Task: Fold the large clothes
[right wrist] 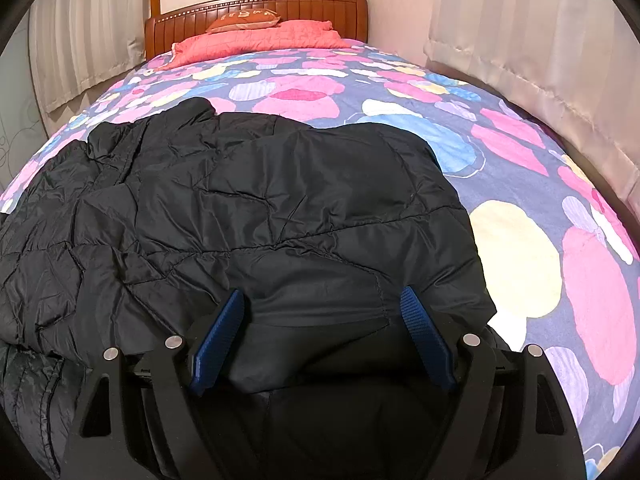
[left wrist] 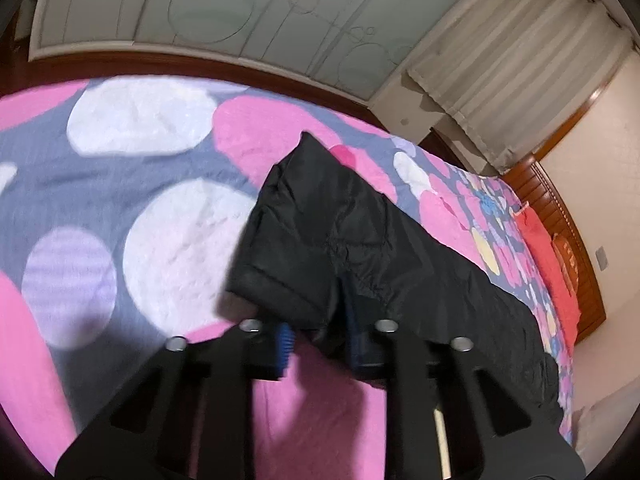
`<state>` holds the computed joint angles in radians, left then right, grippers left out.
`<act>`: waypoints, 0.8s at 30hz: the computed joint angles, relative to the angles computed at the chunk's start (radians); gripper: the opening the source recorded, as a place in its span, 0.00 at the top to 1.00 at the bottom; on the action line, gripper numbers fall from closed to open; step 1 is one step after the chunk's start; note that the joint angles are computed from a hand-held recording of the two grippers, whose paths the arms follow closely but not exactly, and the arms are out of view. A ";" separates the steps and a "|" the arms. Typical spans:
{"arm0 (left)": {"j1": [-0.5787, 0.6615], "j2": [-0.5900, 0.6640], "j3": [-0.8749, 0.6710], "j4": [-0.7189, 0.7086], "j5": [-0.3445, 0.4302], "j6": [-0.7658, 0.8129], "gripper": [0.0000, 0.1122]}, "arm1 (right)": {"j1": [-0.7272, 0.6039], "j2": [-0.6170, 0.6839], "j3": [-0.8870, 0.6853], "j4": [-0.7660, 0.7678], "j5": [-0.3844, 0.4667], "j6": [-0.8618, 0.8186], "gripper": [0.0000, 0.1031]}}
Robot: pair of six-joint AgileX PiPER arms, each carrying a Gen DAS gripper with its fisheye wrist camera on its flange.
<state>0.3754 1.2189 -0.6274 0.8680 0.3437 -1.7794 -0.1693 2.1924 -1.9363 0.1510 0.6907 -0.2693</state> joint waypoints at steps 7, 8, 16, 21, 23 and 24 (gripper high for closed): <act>-0.313 0.015 -0.163 0.200 0.359 -0.060 0.92 | -0.001 0.001 0.000 0.005 -0.002 -0.003 0.23; -0.356 0.026 -0.196 0.220 0.394 -0.051 0.92 | 0.000 -0.001 0.005 0.003 -0.005 -0.002 0.23; -0.733 0.245 -0.524 0.312 0.563 0.072 0.92 | -0.005 0.010 -0.023 0.016 0.012 -0.009 0.23; -0.888 0.468 -0.779 0.300 0.585 0.214 0.92 | -0.005 0.008 -0.021 0.016 0.010 -0.008 0.23; -0.918 0.551 -0.888 0.269 0.579 0.292 0.92 | -0.005 0.006 -0.016 0.017 0.008 -0.008 0.23; -0.934 0.575 -0.923 0.251 0.579 0.322 0.92 | -0.006 0.011 -0.027 0.018 0.014 -0.008 0.23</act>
